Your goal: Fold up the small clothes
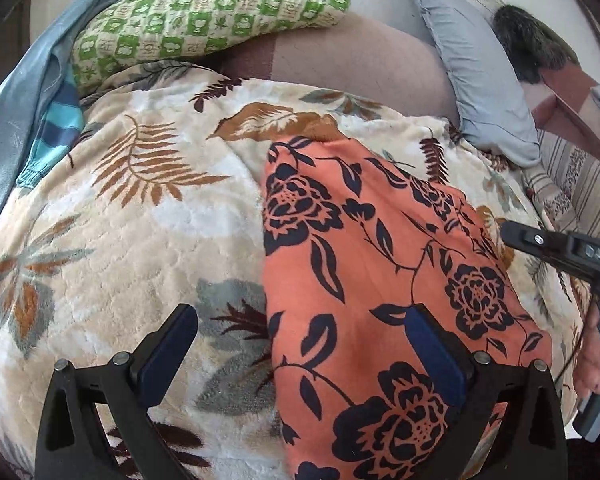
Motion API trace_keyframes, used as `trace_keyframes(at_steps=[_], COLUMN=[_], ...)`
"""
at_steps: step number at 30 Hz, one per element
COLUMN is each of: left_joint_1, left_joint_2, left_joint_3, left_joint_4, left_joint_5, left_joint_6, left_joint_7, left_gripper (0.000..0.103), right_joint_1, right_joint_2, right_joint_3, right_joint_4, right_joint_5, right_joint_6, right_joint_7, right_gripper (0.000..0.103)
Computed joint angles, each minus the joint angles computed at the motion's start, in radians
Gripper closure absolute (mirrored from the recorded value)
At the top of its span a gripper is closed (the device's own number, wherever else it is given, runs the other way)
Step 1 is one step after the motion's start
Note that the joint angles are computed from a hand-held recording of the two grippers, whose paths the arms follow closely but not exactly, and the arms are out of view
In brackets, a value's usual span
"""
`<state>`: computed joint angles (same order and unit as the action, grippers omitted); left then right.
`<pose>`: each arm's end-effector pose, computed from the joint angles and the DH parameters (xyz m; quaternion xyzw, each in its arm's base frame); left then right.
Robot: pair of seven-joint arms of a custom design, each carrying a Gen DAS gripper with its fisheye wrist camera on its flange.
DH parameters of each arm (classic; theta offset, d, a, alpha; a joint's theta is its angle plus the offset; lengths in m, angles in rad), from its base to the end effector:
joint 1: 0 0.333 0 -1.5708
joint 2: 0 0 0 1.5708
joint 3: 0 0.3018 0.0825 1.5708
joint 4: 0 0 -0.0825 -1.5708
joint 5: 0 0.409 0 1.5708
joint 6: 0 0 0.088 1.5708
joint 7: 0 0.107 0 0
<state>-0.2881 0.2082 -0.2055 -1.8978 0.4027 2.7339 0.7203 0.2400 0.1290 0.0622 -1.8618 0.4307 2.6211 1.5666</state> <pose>0.5856 -0.3238 0.4395 -0.6867 0.6489 -0.2926 0.1475 0.6344 0.1859 0.4938 -0.6632 0.6652 -0.0493 0.3396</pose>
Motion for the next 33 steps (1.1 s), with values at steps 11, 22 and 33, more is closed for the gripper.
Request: trace_keyframes(at_steps=[11,22,33], left_joint_1=[-0.061,-0.128,-0.117], left_joint_2=[0.014,-0.124,-0.369], left_joint_3=[0.06,-0.013,-0.146], left_joint_4=[0.036,0.046,-0.066], left_joint_5=[0.201,0.584,0.558], left_joint_6=[-0.026,-0.444,-0.637], left_joint_7=[-0.262,-0.486,-0.548], left_gripper=[0.0,0.0,0.0], right_joint_1=[-0.013,-0.019,-0.055], right_joint_2=[-0.204,-0.324,-0.614], right_joint_3=[-0.038,0.067,0.13], right_joint_4=[-0.291,-0.387,-0.481], right_joint_5=[0.387,0.116,-0.26], right_joint_6=[0.206,0.351,0.171], right_joint_7=[-0.237,-0.065,0.275], right_gripper=[0.026,0.026,0.026])
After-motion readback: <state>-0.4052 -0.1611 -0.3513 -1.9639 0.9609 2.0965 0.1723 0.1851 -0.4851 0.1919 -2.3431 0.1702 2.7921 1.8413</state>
